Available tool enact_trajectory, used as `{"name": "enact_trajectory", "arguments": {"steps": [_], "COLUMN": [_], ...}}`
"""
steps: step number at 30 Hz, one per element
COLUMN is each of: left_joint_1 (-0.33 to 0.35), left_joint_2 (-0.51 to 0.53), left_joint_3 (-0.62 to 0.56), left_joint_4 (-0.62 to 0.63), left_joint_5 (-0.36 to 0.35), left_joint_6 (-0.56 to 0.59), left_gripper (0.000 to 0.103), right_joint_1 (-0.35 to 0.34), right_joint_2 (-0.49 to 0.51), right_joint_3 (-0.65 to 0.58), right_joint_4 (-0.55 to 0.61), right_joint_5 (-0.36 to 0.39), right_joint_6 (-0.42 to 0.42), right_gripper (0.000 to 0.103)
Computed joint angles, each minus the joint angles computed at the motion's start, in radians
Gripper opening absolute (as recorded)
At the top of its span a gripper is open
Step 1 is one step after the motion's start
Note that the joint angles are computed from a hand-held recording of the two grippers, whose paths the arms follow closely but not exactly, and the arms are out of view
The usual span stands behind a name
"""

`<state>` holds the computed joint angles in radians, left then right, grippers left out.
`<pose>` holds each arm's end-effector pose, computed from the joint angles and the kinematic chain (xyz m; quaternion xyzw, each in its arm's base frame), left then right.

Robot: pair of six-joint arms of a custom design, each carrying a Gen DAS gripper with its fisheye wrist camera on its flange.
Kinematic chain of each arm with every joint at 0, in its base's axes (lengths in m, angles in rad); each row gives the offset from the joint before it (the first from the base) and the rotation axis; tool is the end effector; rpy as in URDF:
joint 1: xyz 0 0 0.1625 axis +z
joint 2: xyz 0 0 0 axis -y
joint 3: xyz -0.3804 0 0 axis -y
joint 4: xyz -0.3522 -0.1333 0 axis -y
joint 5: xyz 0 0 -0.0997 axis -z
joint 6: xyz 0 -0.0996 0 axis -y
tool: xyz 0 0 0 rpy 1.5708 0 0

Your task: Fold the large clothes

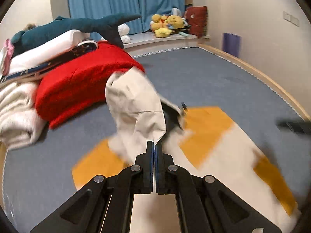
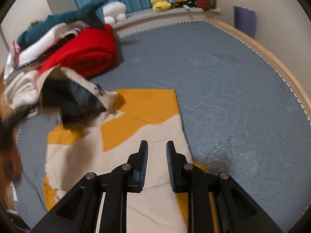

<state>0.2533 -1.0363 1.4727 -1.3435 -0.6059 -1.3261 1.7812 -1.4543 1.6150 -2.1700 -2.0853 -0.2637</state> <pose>-0.4849 -0.3478 0.2349 0.1475 0.8382 -0.3540 0.3878 0.1908 -0.4899 0.4478 0.1679 -0.9305 0.2037 0.2538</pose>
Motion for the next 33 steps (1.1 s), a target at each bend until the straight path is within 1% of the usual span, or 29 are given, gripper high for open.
{"name": "enact_trajectory", "arguments": {"steps": [1,2,3,5,6,7,8,10,11,13,16,17,18,20,21,23,25,28,29,32,33], "left_joint_1": [-0.042,-0.064,-0.087,-0.116,-0.13,-0.146,-0.161,-0.177,-0.171,-0.138,-0.105,-0.09,-0.074,-0.049,-0.043,-0.031,-0.011,0.011,0.022,0.047,0.051], "left_joint_2": [-0.002,0.002,0.005,-0.002,-0.013,-0.027,-0.032,-0.059,-0.081,-0.112,-0.171,-0.195,-0.226,-0.273,-0.288,-0.324,-0.343,-0.361,-0.362,-0.354,-0.351], "left_joint_3": [0.026,0.044,0.068,0.131,0.163,0.191,0.201,0.236,0.258,0.282,0.349,0.382,0.433,0.524,0.553,0.637,0.694,0.744,0.767,0.811,0.816], "left_joint_4": [0.02,0.028,0.024,-0.037,-0.077,-0.108,-0.111,-0.126,-0.142,-0.18,-0.268,-0.315,-0.398,-0.552,-0.588,-0.705,-0.816,-0.92,-0.989,-1.122,-1.135], "left_joint_5": [-0.04,-0.071,-0.123,-0.221,-0.25,-0.263,-0.26,-0.233,-0.229,-0.232,-0.236,-0.243,-0.256,-0.275,-0.281,-0.299,-0.314,-0.303,-0.293,-0.289,-0.294], "left_joint_6": [-0.072,-0.111,-0.146,-0.209,-0.226,-0.241,-0.262,-0.325,-0.365,-0.428,-0.454,-0.448,-0.434,-0.422,-0.438,-0.476,-0.473,-0.476,-0.459,-0.439,-0.444], "left_gripper": [0.0,0.0,0.0,0.0,0.0,0.0,0.0,0.0,0.0,0.0,0.002,0.004,0.006,0.019,0.021,0.024,0.027,0.03,0.032,0.037,0.037], "right_joint_1": [0.002,0.005,0.008,0.01,0.012,0.012,0.01,-0.001,-0.005,-0.014,-0.03,-0.036,-0.044,-0.059,-0.067,-0.076,-0.084,-0.09,-0.092,-0.109,-0.116], "right_joint_2": [-0.009,-0.019,-0.03,-0.05,-0.06,-0.069,-0.077,-0.094,-0.097,-0.095,-0.078,-0.067,-0.061,-0.04,-0.026,-0.005,0.014,0.035,0.042,0.061,0.063], "right_joint_3": [0.002,0.004,0.008,0.018,0.024,0.029,0.034,0.041,0.046,0.052,0.061,0.065,0.072,0.082,0.087,0.098,0.112,0.124,0.127,0.12,0.12], "right_joint_4": [0.003,0.007,0.012,0.018,0.024,0.028,0.035,0.058,0.064,0.078,0.121,0.142,0.152,0.179,0.193,0.206,0.202,0.176,0.168,0.165,0.166], "right_joint_5": [0.014,0.029,0.045,0.073,0.091,0.106,0.123,0.163,0.178,0.195,0.225,0.233,0.242,0.267,0.276,0.278,0.271,0.255,0.256,0.285,0.299], "right_joint_6": [0.005,0.009,0.015,0.021,0.023,0.026,0.03,0.046,0.057,0.067,0.08,0.09,0.093,0.114,0.13,0.152,0.165,0.168,0.171,0.189,0.195], "right_gripper": [0.021,0.021,0.021,0.021,0.021,0.021,0.021,0.021,0.021,0.021,0.022,0.022,0.024,0.028,0.03,0.033,0.033,0.033,0.033,0.033,0.033]}}
